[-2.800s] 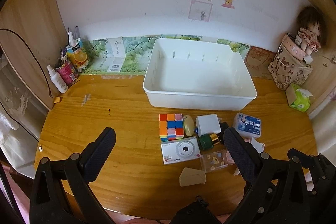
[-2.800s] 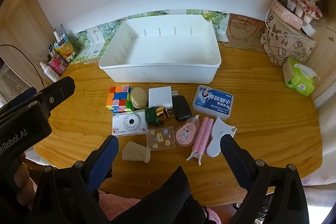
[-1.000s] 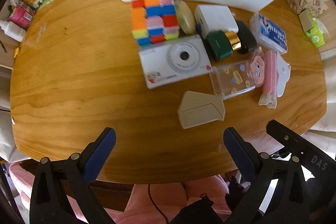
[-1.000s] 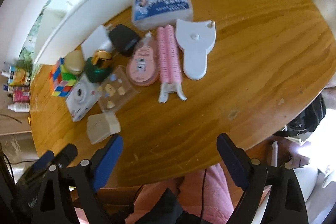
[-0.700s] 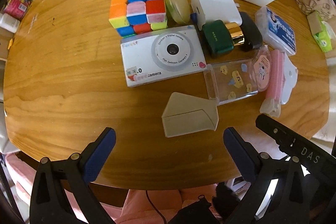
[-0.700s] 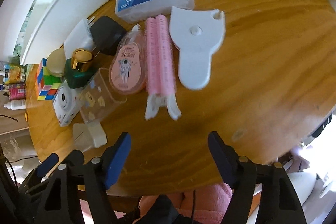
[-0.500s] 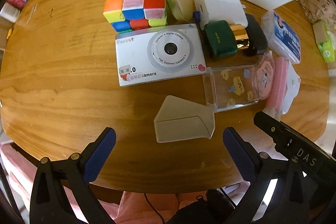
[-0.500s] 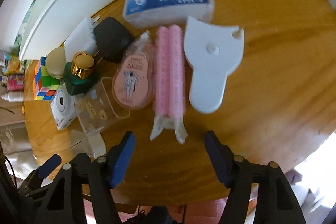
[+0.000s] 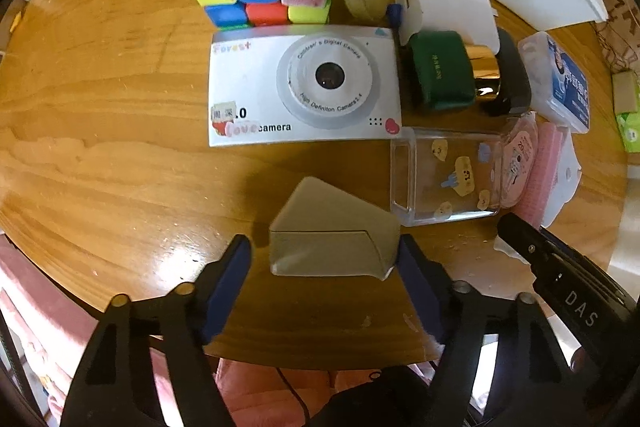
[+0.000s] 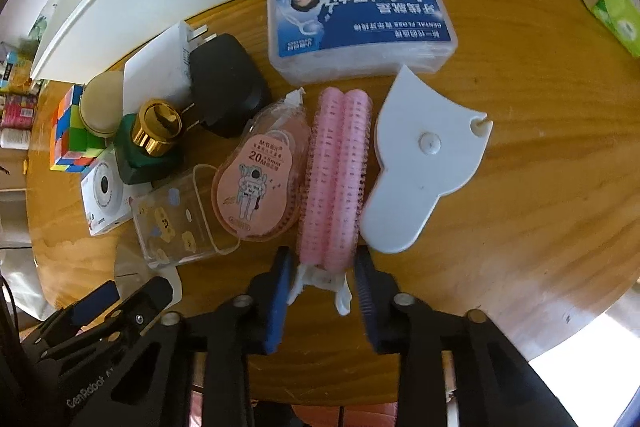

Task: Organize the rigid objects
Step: 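Grasp the beige triangular box with the left gripper while the right grasps pink rollers, then carry both held items over the white bin and open both grippers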

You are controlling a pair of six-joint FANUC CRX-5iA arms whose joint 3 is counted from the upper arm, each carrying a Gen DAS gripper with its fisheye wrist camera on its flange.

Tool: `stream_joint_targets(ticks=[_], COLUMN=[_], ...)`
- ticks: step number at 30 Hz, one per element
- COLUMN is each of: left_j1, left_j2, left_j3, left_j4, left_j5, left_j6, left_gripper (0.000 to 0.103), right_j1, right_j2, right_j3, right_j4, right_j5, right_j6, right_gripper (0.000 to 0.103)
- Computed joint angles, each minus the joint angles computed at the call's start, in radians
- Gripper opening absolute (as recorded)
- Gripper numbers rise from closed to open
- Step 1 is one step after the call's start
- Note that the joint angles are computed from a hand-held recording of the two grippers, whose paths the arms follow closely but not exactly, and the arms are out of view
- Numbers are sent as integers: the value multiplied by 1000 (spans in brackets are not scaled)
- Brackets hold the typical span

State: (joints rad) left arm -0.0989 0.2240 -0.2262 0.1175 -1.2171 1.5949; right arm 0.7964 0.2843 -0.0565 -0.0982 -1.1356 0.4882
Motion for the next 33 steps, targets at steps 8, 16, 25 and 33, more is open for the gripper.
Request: stream_joint_targets(ticks=[8, 16, 25, 33], left_j1=[22, 16, 28, 54], left_j2=[27, 4, -65, -197], left_j3=[17, 13, 44, 66], left_j4=[18, -1, -18, -11], left_j5=[-3, -24, -67, -20], left_j6=[10, 43, 18, -53], left_gripper=[66, 66, 66, 66], right_j1=[-28, -49, -10, 26], right_j2=[7, -68, -169, -288], right_j3=[29, -47, -83, -108], right_j4=[-41, -79, -64, -12], right_j5=[-14, 15, 30, 72], right_j6=[68, 111, 87, 34], right_gripper=[29, 25, 25, 25])
